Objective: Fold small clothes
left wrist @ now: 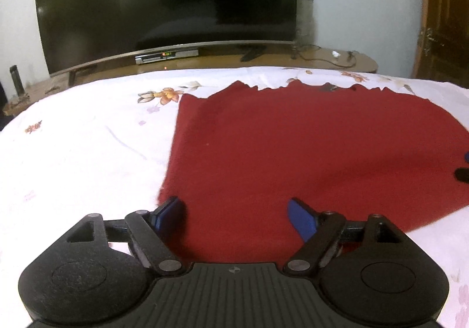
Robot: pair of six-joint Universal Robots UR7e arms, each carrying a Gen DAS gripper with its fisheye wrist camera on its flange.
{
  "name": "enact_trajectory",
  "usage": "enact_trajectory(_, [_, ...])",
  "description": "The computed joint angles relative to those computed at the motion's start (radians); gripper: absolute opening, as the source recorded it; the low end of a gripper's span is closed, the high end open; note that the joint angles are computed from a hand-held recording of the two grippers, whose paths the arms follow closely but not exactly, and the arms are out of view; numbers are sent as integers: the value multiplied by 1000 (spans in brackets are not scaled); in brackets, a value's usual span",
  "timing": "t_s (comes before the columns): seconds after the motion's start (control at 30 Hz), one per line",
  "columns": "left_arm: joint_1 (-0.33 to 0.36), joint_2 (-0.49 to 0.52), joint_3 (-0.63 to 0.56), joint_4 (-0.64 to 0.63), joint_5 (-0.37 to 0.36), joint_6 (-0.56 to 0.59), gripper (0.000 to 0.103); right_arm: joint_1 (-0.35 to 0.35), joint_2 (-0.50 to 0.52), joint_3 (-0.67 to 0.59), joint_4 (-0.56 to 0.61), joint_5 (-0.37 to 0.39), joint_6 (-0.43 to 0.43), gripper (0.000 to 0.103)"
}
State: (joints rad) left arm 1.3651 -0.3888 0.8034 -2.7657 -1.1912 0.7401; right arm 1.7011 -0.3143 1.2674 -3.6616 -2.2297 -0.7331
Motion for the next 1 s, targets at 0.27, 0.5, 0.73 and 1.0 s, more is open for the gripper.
enact_trajectory(0.27, [-39,-61,145,-112,-39,-75,80,30,-39,68,-58,-16,104,50])
enact_trajectory(0.5, [-30,-64,213,-109,-39,-25,80,34,5,44,7,-20,108,52])
enact_trajectory(0.73, [-27,-84,220,-84,-41,-28,81,12,-25,137,-100,-7,-14,53])
enact_trajectory(1.0, [-1,-201,307,9,-56,-363,81,42,-87,216,-133,-9,155,52])
